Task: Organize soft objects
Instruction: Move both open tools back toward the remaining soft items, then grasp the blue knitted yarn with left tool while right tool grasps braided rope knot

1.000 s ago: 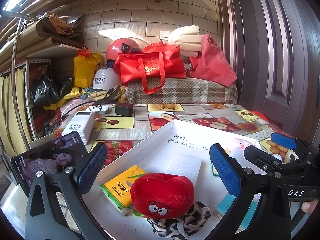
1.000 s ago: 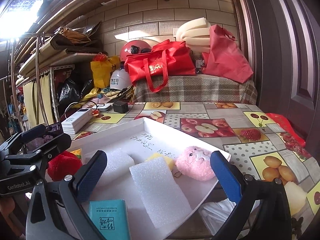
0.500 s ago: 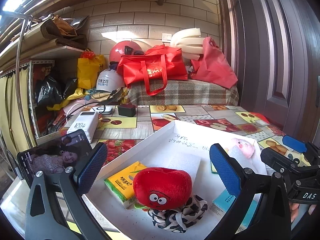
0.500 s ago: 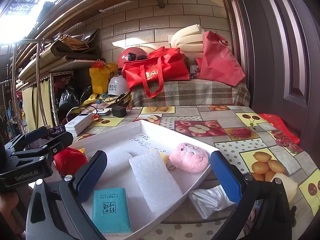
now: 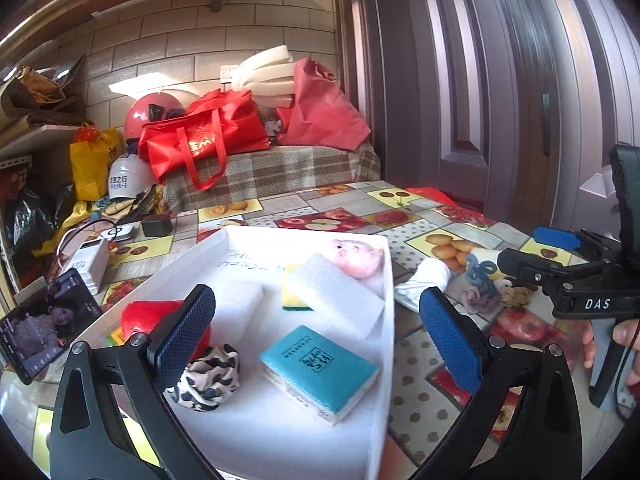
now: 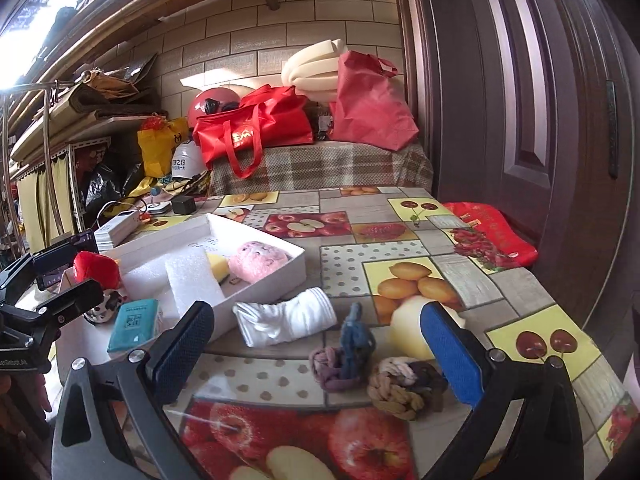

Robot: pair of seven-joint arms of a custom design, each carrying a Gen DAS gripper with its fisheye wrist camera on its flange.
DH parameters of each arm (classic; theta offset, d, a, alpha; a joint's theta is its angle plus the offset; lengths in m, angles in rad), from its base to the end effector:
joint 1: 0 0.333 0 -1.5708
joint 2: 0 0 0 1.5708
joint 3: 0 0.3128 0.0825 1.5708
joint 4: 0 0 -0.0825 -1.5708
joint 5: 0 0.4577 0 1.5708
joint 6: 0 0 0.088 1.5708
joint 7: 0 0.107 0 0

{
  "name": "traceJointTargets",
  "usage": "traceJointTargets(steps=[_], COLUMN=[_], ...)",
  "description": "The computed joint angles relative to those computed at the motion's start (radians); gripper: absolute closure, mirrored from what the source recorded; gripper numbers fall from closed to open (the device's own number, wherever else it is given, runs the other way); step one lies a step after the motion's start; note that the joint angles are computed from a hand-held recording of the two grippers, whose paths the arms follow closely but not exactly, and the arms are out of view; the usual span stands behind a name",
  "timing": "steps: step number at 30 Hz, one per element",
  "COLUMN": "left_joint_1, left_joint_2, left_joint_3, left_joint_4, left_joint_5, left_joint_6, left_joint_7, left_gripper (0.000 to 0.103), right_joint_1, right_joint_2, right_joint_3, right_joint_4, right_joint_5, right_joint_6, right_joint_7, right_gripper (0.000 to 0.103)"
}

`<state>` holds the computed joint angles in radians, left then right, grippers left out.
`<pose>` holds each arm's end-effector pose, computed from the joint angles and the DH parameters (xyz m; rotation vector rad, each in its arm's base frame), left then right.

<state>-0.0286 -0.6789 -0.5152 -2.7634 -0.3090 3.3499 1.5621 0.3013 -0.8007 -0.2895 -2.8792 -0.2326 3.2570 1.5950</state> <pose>0.3937 -0.2073 0.4955 -1.2439 1.6949 -1.1544 0.4066 0.0300 0.4904 -1.5978 1.3249 -0.8459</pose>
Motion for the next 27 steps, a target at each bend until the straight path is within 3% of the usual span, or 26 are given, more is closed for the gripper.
traceJointTargets(steps=[4, 8, 11, 13, 17, 18, 20, 22, 24, 27], left_joint_1=[-0.115, -0.229, -0.261, -0.287, -0.283, -0.280, -0.283, -0.296, -0.283, -0.251], left_joint_2=[0.080, 0.175, 0.223, 0.245, 0.289, 0.299, 0.320, 0.344, 0.374, 0.433], left_joint_3=[0.088, 0.179, 0.196, 0.214, 0.200, 0.194, 0.189, 0.194, 0.176, 0.141], left_joint_4=[0.068, 0.151, 0.196, 0.216, 0.261, 0.271, 0.295, 0.322, 0.359, 0.424], left_joint_5=[0.055, 0.089, 0.093, 0.092, 0.107, 0.115, 0.131, 0.147, 0.180, 0.254], left_joint_6=[-0.085, -0.169, -0.202, -0.219, -0.249, -0.256, -0.278, -0.313, -0.364, -0.427], left_joint_7=[0.040, 0.072, 0.070, 0.076, 0.069, 0.067, 0.074, 0.094, 0.092, 0.042], left_gripper=[0.000, 0.000, 0.000, 0.000, 0.000, 0.001, 0.001, 0.009, 0.025, 0.029], right_joint_1=[-0.006, 0.013, 0.078, 0.095, 0.095, 0.098, 0.094, 0.079, 0.044, 0.010], right_joint_2=[-0.058, -0.059, -0.032, 0.016, 0.114, 0.117, 0.104, 0.071, 0.040, 0.014], right_joint_3=[-0.109, -0.165, -0.205, -0.188, -0.149, -0.152, -0.158, -0.167, -0.168, -0.188], right_joint_4=[0.036, 0.069, 0.111, 0.145, 0.207, 0.211, 0.204, 0.188, 0.172, 0.168], right_joint_5=[0.030, 0.089, 0.140, 0.150, 0.172, 0.186, 0.211, 0.240, 0.271, 0.339], right_joint_6=[-0.258, -0.366, -0.454, -0.502, -0.544, -0.541, -0.543, -0.561, -0.568, -0.575], right_joint_7=[-0.086, -0.176, -0.264, -0.306, -0.371, -0.398, -0.451, -0.495, -0.509, -0.523], right_gripper=[0.000, 0.001, 0.007, 0.013, 0.035, 0.050, 0.061, 0.066, 0.066, 0.066])
